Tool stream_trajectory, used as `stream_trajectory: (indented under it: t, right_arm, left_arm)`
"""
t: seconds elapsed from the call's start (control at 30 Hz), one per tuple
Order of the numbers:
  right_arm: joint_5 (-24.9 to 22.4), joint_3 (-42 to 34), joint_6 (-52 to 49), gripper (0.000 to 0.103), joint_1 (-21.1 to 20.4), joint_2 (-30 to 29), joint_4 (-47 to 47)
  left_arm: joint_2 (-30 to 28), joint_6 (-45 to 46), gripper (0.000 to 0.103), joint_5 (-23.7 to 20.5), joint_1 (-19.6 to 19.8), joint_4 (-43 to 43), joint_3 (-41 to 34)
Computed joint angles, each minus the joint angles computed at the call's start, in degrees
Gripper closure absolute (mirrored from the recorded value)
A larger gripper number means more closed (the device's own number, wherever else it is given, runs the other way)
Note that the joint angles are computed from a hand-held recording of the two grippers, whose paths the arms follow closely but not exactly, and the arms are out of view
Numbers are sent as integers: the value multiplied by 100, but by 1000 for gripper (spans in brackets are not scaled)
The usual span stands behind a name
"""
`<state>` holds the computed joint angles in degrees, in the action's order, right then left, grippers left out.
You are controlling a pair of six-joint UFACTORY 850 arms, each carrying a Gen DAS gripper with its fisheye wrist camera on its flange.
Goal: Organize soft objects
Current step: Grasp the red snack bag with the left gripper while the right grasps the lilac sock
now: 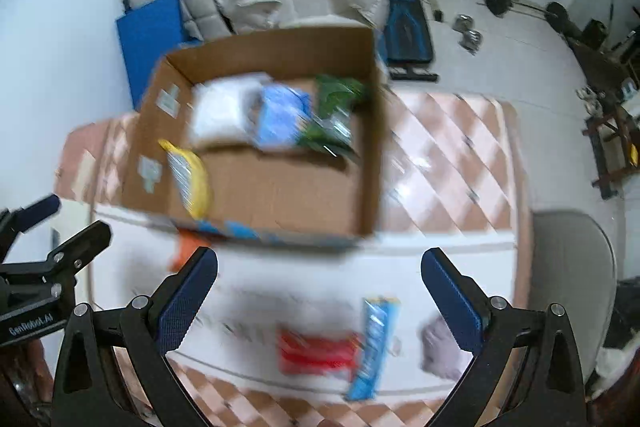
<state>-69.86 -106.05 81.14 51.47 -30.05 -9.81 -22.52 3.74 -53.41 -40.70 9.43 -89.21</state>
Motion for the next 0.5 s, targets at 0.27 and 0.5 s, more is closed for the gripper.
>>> stream_trajectory:
  t: [0.27, 0.5]
  right_arm:
    - [572, 2803, 642, 0, 359, 1427, 1194]
    - [1012, 3864, 740, 0, 467, 1971, 1509]
  left_arm:
    - [-73, 1274, 7, 341, -1224, 664, 1487]
    - [-757, 1218, 18, 249, -1687, 1407, 1373]
